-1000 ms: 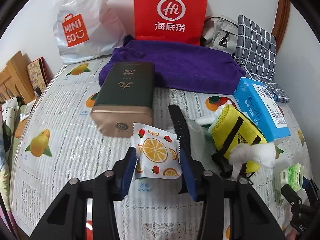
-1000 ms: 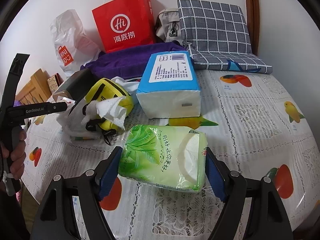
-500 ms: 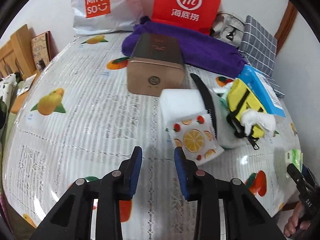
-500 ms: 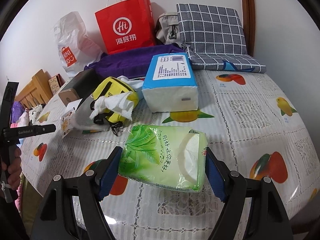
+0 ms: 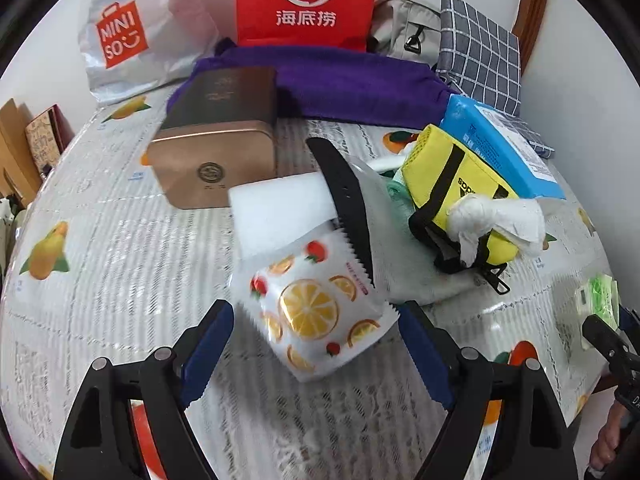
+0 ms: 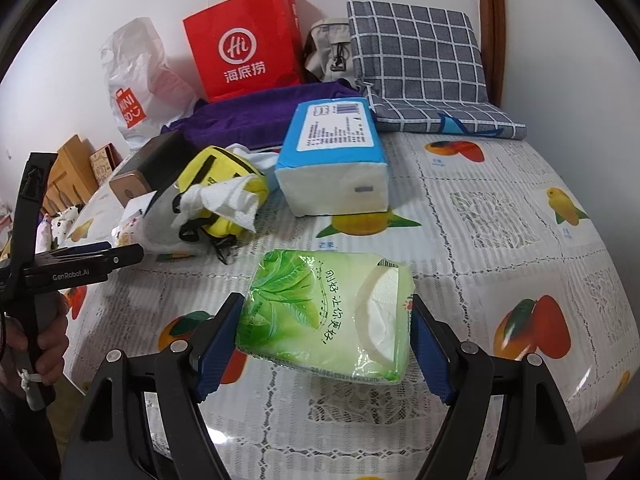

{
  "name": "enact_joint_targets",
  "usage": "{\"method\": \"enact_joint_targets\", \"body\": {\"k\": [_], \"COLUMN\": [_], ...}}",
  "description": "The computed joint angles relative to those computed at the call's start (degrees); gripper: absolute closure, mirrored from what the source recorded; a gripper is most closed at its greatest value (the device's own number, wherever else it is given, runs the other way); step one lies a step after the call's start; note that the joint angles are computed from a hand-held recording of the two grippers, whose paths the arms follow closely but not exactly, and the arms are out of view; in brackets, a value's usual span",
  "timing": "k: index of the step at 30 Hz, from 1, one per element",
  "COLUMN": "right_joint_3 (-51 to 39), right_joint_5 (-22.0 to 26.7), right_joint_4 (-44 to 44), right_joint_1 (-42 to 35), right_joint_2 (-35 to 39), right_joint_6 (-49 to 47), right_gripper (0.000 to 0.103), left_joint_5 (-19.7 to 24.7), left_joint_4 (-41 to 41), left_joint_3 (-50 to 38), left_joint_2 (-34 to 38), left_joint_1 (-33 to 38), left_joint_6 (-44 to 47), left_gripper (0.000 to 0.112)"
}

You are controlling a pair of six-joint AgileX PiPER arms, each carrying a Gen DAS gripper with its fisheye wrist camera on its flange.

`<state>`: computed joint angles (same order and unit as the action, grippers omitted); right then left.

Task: Organize soft objects
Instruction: 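Grasp the orange-print snack packet with the left tool while the right tool holds the tissue pack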

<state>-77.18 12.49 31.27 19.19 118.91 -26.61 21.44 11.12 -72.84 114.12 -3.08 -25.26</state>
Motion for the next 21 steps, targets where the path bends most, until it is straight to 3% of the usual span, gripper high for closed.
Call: {"method": "enact_joint_targets", "body": {"k": [5,13,16,19,21], "right_joint_3": [-2.5,-3.7,-3.7,-2.9,-2.2], "right_joint_5": [1.6,1.9,2.0,1.5,1.3], "right_joint_4": [-3.5,-3.3,-3.4,-2.7,-2.7], "right_joint_1": [-0.2,-0.3,-0.4,-0.5,-0.5], "right_joint_2": [1.7,2.6,2.8,2.1,1.6], "right_joint_6": [3.7,3.3,3.5,2.9,2.8], "right_gripper": [0.025,0.025,0.025,0.025,0.025], "left_joint_5": [1.8,-2.4,-3.1,-4.0,-3.9], "left_joint_4": [9.0,-2.3,-10.5,-12.7,-12.7], "left_joint_3": [-2.1,3.9,5.8,7.4,7.5], "left_joint_2": [1.8,-2.3,-3.6,-4.6,-4.8], "left_joint_1": [-1.3,2.9,4.7,5.3,5.4], "left_joint_6": [-8.9,2.3,10.5,12.8,12.9], "left_gripper": [0.030,0.069,0.080,0.092,0.092]}}
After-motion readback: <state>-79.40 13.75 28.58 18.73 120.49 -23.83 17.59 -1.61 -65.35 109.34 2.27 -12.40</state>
